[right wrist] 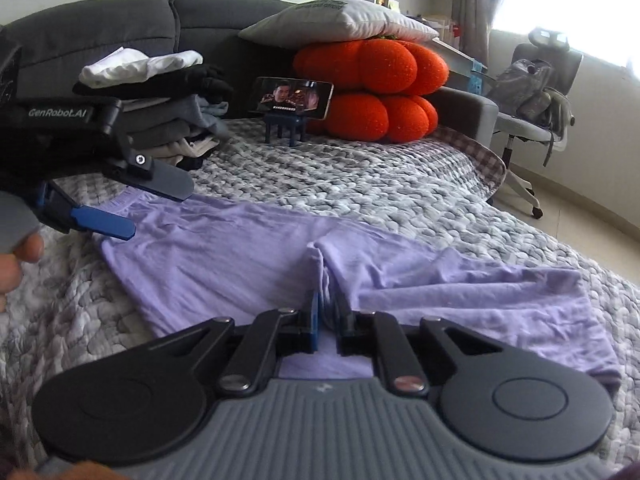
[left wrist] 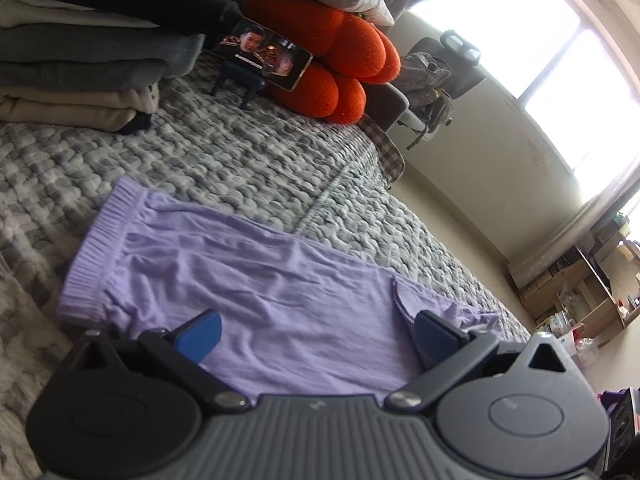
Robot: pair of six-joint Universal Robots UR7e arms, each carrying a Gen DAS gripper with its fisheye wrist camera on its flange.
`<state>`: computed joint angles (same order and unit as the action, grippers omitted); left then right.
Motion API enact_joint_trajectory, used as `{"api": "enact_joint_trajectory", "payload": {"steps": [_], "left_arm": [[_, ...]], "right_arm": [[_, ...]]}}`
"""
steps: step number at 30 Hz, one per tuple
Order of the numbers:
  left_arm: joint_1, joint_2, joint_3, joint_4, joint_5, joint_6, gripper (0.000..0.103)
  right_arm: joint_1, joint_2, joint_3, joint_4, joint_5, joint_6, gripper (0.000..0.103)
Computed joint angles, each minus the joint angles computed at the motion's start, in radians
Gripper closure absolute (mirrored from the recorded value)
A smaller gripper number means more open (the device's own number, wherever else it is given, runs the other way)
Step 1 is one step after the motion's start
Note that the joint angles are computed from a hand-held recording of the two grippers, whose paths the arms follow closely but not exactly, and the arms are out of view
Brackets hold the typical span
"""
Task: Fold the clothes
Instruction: 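Lift the pinched shirt edge with the right gripper and fold it over, then lay the folded edge down and open the right gripper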
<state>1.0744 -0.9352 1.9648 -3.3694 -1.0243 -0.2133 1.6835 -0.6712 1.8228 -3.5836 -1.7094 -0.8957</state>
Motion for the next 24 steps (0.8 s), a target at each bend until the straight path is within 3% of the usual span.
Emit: {"api": "enact_joint_trajectory", "payload": {"steps": [5, 14, 24], "left_arm": [[-0.004, 0.004, -0.008, 0.009, 0.005, -0.003, 0.000], [-0.006, 0.013, -0.020, 0.023, -0.007, -0.013, 0.000], [0.011, 0.001, -0.016, 0.025, -0.011, -0.023, 0.000]], "right_arm": [[-0.014, -0.035, 0.030, 0.030, 0.036, -0.027, 0.088], [0.002, -0.022, 0.003, 0.081, 0.033, -0.103, 0.087], [-0.024, -0.082, -0.047, 0.287, 0.119, 0.029, 0.087]]}}
